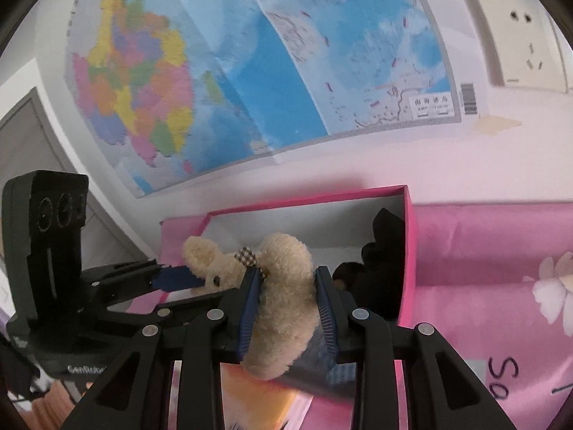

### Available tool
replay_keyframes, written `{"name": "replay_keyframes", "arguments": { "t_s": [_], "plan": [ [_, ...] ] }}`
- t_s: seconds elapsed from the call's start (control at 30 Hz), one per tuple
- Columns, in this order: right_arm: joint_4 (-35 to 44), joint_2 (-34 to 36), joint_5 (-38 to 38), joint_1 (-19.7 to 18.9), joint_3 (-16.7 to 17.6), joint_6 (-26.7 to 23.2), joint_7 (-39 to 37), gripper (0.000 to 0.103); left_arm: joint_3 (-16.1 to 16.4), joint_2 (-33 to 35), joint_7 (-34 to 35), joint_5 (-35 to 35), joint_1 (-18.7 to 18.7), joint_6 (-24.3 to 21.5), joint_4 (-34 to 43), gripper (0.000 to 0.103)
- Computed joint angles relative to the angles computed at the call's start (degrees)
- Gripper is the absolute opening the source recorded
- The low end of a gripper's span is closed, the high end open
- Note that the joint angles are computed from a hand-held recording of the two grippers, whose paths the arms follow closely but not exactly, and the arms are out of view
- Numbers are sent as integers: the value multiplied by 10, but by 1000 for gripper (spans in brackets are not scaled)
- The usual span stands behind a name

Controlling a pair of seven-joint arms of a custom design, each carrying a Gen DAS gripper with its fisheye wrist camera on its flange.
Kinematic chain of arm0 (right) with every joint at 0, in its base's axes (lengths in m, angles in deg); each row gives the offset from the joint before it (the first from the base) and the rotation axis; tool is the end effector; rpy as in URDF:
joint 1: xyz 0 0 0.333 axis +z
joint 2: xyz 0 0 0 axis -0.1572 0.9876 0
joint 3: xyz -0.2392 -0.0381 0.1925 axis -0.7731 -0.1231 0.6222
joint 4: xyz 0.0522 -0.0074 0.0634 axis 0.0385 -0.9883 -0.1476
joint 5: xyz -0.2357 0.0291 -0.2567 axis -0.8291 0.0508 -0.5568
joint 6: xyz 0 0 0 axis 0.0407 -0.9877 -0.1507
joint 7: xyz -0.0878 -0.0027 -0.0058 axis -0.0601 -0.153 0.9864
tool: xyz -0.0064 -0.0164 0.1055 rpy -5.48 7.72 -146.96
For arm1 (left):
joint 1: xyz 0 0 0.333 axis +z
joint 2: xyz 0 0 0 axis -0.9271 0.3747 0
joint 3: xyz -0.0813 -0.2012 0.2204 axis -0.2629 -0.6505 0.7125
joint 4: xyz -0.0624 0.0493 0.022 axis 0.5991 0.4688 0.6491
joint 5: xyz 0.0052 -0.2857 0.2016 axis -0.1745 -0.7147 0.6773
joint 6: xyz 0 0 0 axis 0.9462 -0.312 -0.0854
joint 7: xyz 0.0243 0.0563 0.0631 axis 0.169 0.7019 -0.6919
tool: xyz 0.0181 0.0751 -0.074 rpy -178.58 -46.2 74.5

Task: Organize soft objects
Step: 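Carry the teddy bear into the pink box and open the right tool, then move the right tool to the white-and-green packet on the bed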

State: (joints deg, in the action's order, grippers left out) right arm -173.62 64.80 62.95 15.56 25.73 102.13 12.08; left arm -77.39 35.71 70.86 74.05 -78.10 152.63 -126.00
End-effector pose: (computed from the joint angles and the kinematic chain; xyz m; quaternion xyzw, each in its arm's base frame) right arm 0.5178 0.3487 0.5253 -0.7526 0.4223 -0.0075 0.5052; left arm 0.4847 -0.1833 0.5846 -0.6649 0.6593 -0.3016 0.1794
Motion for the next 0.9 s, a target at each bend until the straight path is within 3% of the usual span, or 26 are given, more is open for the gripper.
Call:
{"name": "replay_keyframes", "arguments": {
  "t_s": [0.13, 0.23, 0.33, 0.4, 0.5, 0.63, 0.77, 0.9],
  "plan": [
    [51, 50, -48, 6, -9, -5, 66, 31, -4, 32, -34, 33, 13, -35, 39, 48],
    [72, 74, -126, 24, -26, 14, 149, 32, -7, 55, -79, 76, 21, -65, 69, 48],
    [59, 72, -158, 21, -20, 43, 184, 36, -6, 44, -101, 88, 23, -57, 55, 48],
    [40, 60, -150, 4, -1, 54, 171, 36, -9, 26, -124, 118, 25, -44, 36, 49],
    [4, 37, -148, -7, 11, 66, 150, 36, -6, 0, -105, 106, 18, -25, 10, 49],
    [-41, -5, -71, -31, 36, 58, 68, 36, -7, -36, -86, 101, 9, -5, -20, 49],
    [-89, -62, 36, -32, 34, 36, -39, 36, -6, -91, -52, 77, -13, 24, -73, 50],
    [-149, -130, 128, -20, 11, -25, -136, 37, 0, -156, -19, 51, -46, 49, -139, 52]
  ]
}}
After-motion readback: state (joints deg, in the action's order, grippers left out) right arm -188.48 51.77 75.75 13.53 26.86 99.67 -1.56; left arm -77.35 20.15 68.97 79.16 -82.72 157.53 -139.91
